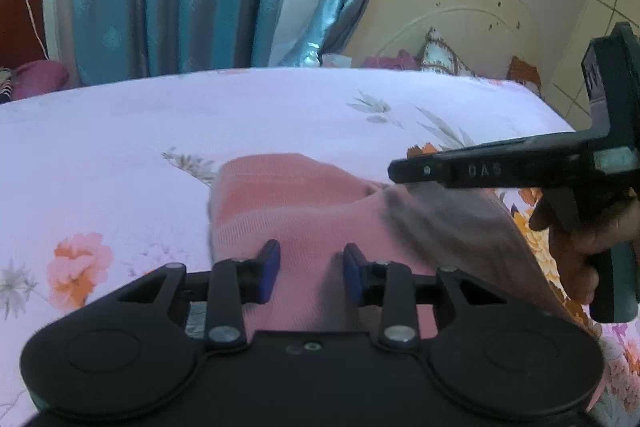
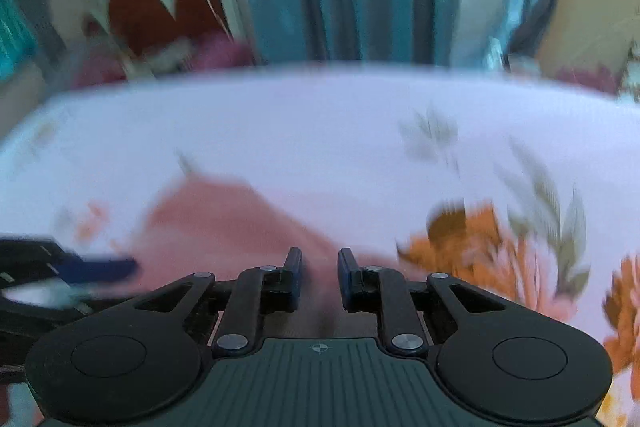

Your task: Fold small clothes

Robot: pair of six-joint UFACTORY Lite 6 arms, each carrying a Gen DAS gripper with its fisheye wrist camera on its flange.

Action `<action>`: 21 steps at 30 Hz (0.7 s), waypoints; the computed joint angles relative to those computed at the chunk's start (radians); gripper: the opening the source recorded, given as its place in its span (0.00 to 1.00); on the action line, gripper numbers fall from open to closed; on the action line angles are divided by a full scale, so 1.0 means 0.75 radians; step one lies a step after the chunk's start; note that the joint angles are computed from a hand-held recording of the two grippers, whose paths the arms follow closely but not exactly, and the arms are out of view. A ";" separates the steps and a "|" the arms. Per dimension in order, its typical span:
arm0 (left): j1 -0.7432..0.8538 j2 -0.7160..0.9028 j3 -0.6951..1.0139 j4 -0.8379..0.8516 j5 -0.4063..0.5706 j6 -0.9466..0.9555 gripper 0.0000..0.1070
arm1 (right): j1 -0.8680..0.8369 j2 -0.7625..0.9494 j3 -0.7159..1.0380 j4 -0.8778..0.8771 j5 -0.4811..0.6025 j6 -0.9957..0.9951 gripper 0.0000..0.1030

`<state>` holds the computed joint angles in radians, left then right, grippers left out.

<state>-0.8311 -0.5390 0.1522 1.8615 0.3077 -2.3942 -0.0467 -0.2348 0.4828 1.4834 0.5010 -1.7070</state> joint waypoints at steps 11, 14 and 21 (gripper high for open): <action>0.057 -0.135 -0.079 -0.262 0.050 0.132 0.40 | 0.150 0.294 0.131 0.179 -0.075 -0.298 0.40; 0.140 -0.118 -0.085 -0.166 -0.018 0.035 0.41 | 0.193 0.330 0.123 0.240 -0.084 -0.416 0.42; 0.171 -0.106 -0.085 -0.135 -0.030 -0.023 0.41 | 0.277 0.302 0.061 0.590 -0.135 -0.839 0.03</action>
